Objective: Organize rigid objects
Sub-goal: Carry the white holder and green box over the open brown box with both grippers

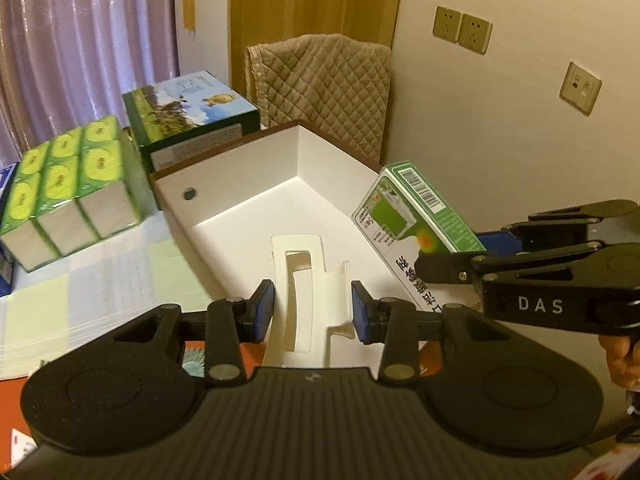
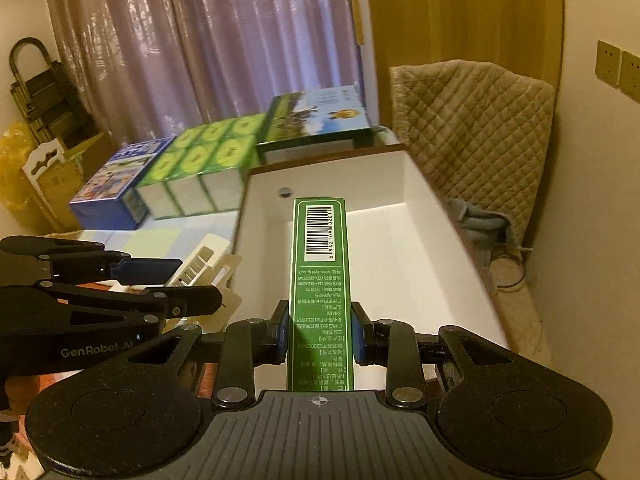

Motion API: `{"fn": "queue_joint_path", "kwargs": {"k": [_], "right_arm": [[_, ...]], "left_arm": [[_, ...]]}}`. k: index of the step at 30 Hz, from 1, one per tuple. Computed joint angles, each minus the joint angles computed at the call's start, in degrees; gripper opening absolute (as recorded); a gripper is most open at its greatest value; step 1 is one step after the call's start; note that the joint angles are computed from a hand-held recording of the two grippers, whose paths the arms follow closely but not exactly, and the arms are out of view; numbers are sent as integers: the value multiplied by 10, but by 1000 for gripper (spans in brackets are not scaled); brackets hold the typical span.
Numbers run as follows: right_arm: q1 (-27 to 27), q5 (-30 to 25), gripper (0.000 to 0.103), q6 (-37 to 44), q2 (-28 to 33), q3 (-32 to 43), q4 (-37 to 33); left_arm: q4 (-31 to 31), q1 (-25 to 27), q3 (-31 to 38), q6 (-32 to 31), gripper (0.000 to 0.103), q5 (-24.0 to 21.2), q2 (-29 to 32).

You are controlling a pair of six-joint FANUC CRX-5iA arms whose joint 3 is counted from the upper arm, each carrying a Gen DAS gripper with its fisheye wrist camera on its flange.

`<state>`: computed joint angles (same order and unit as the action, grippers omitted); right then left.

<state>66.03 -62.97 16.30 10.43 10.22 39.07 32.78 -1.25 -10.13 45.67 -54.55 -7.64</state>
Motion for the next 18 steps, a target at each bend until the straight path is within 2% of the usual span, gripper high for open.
{"fn": "queue_joint_path", "kwargs": {"k": [8,18], "right_arm": [[-38,20,26,44,-12,-21,-27],[-75,26,26,102,2,-15,-80]], "left_arm": [[-58,-40,45,77,35,3,48],[-101,-63,89,129,35,-17,95]]}}
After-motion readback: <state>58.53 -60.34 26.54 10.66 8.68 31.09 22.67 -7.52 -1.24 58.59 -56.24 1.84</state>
